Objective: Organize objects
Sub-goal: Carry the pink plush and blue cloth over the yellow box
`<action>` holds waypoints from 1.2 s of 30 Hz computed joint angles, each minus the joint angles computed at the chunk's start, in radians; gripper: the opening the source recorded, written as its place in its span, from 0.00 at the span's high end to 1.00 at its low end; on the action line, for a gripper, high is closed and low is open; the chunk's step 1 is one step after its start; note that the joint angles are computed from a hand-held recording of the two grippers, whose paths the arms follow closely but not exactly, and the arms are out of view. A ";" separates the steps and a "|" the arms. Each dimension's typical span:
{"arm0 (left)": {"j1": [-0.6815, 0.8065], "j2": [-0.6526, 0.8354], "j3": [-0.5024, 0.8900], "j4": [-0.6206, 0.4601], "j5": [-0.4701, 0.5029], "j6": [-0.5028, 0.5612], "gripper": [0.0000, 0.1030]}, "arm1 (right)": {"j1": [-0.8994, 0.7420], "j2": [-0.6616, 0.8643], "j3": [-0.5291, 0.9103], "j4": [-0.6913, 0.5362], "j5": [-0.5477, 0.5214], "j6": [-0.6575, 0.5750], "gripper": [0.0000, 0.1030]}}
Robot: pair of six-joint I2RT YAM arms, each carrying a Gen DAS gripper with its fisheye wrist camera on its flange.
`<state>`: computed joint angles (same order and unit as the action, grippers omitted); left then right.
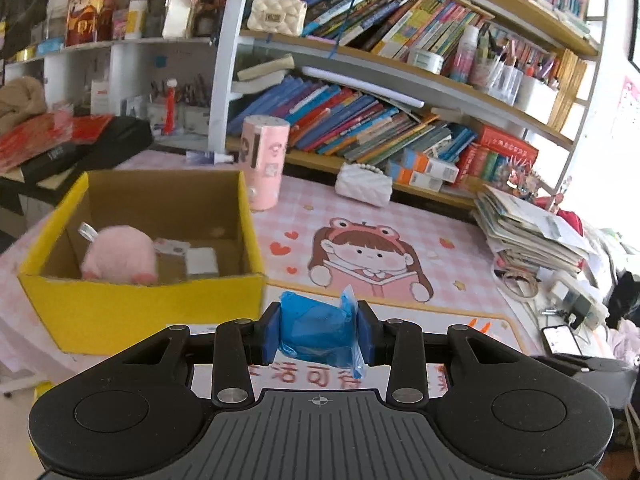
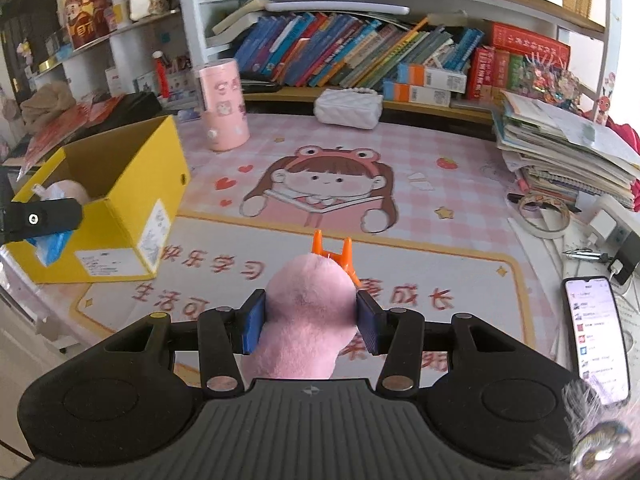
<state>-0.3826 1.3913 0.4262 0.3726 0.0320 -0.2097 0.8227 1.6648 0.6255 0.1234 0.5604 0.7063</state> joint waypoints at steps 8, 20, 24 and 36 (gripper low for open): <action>0.241 -0.141 -0.080 -0.057 0.190 0.124 0.65 | 0.218 0.134 0.186 -0.163 0.115 0.209 0.57; 0.466 -0.064 -0.016 -0.074 0.369 0.370 0.65 | 0.349 0.286 0.412 -0.255 0.154 0.137 0.57; 0.531 0.012 0.076 -0.048 0.360 0.346 0.65 | 0.316 0.282 0.438 -0.186 0.153 -0.015 0.57; 0.491 0.284 0.278 0.085 0.153 0.251 0.65 | 0.043 0.357 0.675 -0.104 -0.167 -0.436 0.57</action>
